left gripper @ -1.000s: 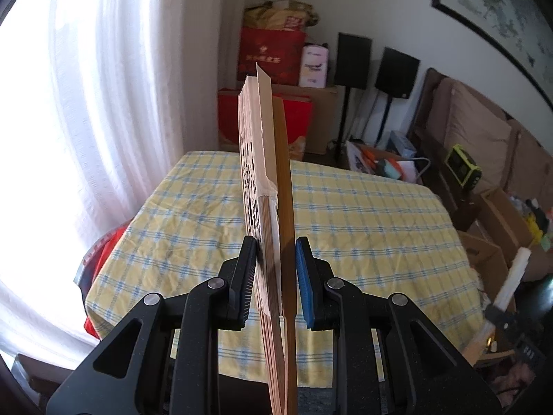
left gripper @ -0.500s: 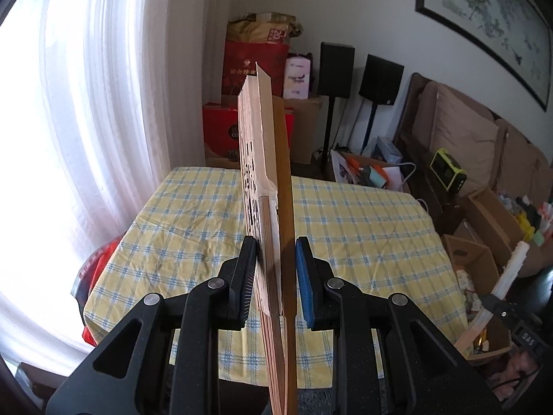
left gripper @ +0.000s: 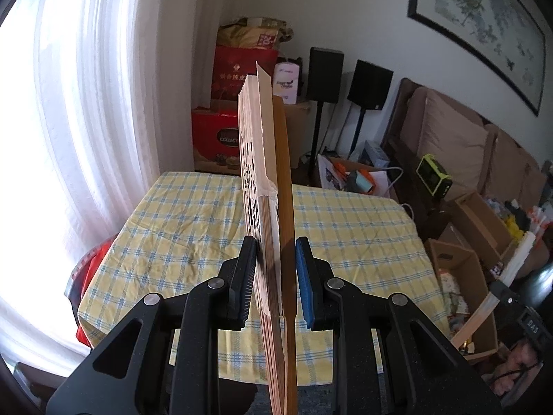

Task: Organize objects
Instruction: 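Carry the fan with the left gripper while the right carries the brush toward the box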

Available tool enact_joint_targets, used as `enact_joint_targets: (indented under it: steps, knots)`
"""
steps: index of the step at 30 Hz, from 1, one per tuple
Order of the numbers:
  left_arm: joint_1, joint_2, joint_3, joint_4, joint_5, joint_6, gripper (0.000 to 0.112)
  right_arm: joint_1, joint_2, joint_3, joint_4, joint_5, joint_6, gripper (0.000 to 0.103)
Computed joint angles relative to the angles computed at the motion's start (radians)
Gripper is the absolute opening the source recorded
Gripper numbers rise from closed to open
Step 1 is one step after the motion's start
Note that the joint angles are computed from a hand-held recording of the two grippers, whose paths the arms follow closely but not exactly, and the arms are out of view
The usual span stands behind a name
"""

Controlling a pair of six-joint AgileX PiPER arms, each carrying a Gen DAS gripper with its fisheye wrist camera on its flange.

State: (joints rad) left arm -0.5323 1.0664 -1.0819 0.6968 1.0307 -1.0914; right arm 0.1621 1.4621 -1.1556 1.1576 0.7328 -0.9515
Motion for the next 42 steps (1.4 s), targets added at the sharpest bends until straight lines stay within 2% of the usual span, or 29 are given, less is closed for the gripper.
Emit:
enact_joint_targets:
  steps: [4, 16, 31, 42]
  knots:
    - [-0.051, 0.004, -0.032, 0.041, 0.039, -0.019, 0.021, -0.017, -0.022, -0.002, -0.02, -0.014, -0.004, 0.008]
    - [-0.099, -0.006, -0.068, 0.094, 0.104, -0.053, 0.021, -0.097, -0.048, -0.007, 0.036, 0.063, -0.034, 0.008]
    - [-0.139, 0.089, -0.158, 0.079, 0.076, -0.034, 0.021, -0.145, -0.063, -0.018, 0.027, 0.088, -0.01, 0.008]
    - [-0.167, 0.173, -0.245, 0.059, 0.049, 0.001, 0.021, -0.177, -0.06, -0.027, -0.018, 0.075, 0.01, 0.008]
